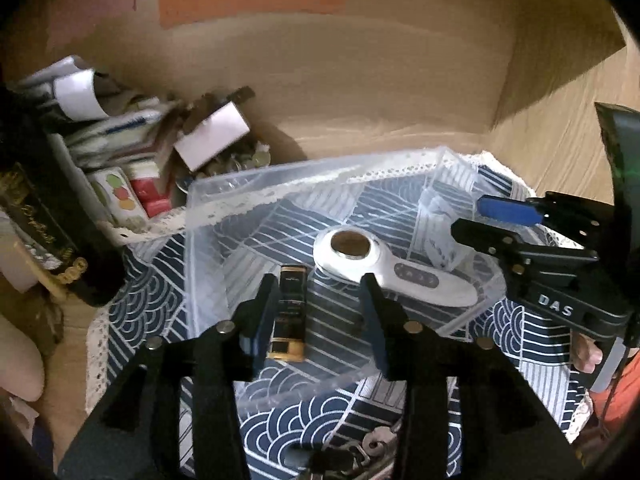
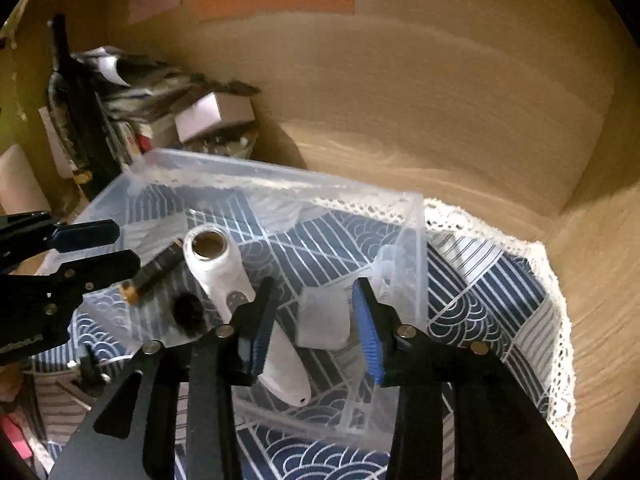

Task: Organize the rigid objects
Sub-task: 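Release the cap into the clear box with the left tool while the right tool drops the white cylinder in, then grasp the silver metal tube with the left tool while the right tool grasps a black item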

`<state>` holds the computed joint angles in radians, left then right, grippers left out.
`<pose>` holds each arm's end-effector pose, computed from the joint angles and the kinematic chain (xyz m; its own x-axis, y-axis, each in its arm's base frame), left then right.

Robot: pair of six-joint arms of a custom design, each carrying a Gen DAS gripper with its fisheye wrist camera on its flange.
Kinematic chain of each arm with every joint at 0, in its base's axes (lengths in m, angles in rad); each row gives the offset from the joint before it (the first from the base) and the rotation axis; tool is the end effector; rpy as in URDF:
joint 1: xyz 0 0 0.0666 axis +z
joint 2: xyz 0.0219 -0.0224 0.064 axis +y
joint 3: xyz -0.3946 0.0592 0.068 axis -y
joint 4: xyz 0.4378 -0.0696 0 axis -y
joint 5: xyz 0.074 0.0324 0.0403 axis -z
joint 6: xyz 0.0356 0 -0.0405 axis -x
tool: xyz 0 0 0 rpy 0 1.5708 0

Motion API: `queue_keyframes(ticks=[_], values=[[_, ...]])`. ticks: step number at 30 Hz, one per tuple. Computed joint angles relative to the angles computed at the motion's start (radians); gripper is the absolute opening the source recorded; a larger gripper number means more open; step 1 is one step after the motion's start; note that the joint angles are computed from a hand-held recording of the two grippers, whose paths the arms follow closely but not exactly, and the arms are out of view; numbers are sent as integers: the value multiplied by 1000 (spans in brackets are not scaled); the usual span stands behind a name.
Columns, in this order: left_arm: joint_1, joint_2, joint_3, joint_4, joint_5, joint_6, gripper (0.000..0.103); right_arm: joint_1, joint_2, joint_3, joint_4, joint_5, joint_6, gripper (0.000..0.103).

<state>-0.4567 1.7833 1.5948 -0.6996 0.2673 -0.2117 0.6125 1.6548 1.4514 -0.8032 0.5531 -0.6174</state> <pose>0.5969 -0.3042 0.3358 -0.5600 0.5010 -0.6599 0.7084 0.7026 -0.0678 0.5078 0.3334 0.3414 -0.7139 0.1004 -0.6930 0.1888 0.9806 -0.0524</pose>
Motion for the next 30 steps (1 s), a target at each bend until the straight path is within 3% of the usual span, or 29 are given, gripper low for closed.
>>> queue_keyframes(ticks=[5,11,22,26,30], values=[[5,-80,-68,60,-11,0,60,41,-53,-28,43,66,16,54],[22,-181,-160,122,-19,6,79,91,-120,-76,94,109,24,57],[61,-272,-287,101,24,-26,78,145,-163,-155,71,107,-75,57],[58,-275,-319,65,36,-47,64,148,-160,-186,48,54,-127,57],[47,-255,-332,18,49,-68,59,149,-149,-205,32,-8,-159,57]])
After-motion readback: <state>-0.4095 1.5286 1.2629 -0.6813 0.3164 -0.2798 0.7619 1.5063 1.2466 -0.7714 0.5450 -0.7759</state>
